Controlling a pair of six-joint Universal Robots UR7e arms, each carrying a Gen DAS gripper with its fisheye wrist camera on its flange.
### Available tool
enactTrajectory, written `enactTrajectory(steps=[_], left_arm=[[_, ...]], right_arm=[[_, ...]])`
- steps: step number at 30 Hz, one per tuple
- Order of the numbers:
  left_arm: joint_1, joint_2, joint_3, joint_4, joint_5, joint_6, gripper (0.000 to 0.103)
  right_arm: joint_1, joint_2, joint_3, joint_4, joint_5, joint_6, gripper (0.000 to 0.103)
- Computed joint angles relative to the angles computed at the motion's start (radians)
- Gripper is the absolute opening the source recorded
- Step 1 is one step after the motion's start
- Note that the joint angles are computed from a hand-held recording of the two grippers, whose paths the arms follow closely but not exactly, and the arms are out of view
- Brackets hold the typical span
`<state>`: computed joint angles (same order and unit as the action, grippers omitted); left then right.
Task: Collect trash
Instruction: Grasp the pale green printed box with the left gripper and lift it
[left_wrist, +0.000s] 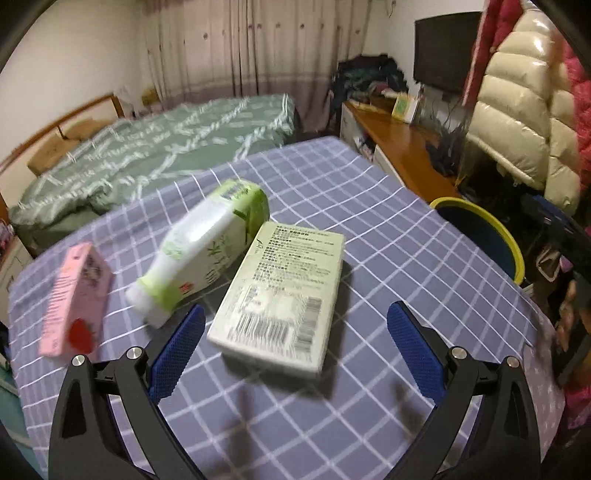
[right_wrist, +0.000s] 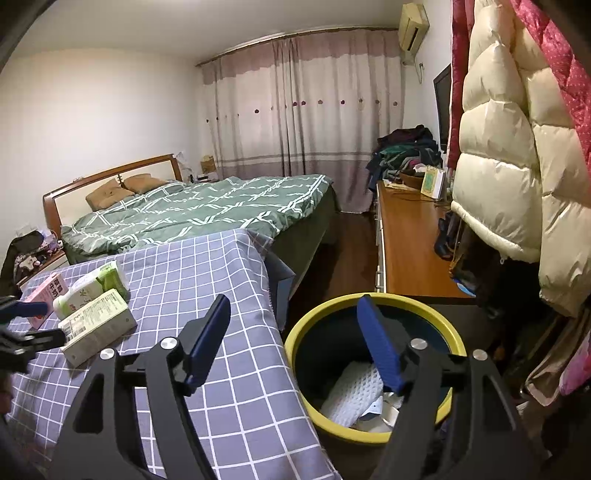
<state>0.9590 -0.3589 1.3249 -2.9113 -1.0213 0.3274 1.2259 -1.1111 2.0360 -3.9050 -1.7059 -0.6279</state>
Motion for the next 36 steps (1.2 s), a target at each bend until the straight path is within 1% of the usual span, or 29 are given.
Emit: enactTrajectory(steps=[4,7,14,16,18,19,22,27,30,36], left_arm=[[0.024,0.058,-0.122,0.119,0.010,-0.027,0.097],[0.031,0.083,-0.162,0.151,0.009,-0.017,0.097],[0.023,0.137,-0.239,0.204,0.033,0.036,0.097],[0.021,0.151,-0.262,0.222,0.044,0.047,0.094],[0.020,0.164,-0.291,0.252,0.056,0.047,0.083],[0.021,0.170,-0.306,0.271,0.059,0.042,0.080],[0.019,0.172,-0.316,0.295,0.060,0.029,0.078],[0.005,0.164,-0.293,0.294,0.071,0.019,0.076],[-0.014,0.157,-0.264,0.271,0.069,0.023,0.075],[-0.057,0.152,-0.239,0.249,0.043,0.020,0.075]], right_arm=[[-0.006,-0.008,0.001,0.022,0.006,0.021,0.069],[-0.008,-0.010,0.001,0.030,0.012,0.029,0.069],[-0.008,-0.010,-0.002,0.039,0.012,0.031,0.070],[-0.008,-0.011,-0.001,0.040,0.013,0.033,0.070],[-0.009,-0.011,-0.001,0.040,0.015,0.034,0.070],[-0.008,-0.011,-0.002,0.040,0.014,0.035,0.070],[-0.008,-0.008,-0.002,0.035,0.015,0.041,0.070],[-0.017,-0.007,0.006,0.003,0.028,0.062,0.070],[-0.029,-0.013,0.018,-0.024,0.051,0.082,0.070],[-0.060,-0.059,0.062,-0.034,0.088,0.089,0.070]])
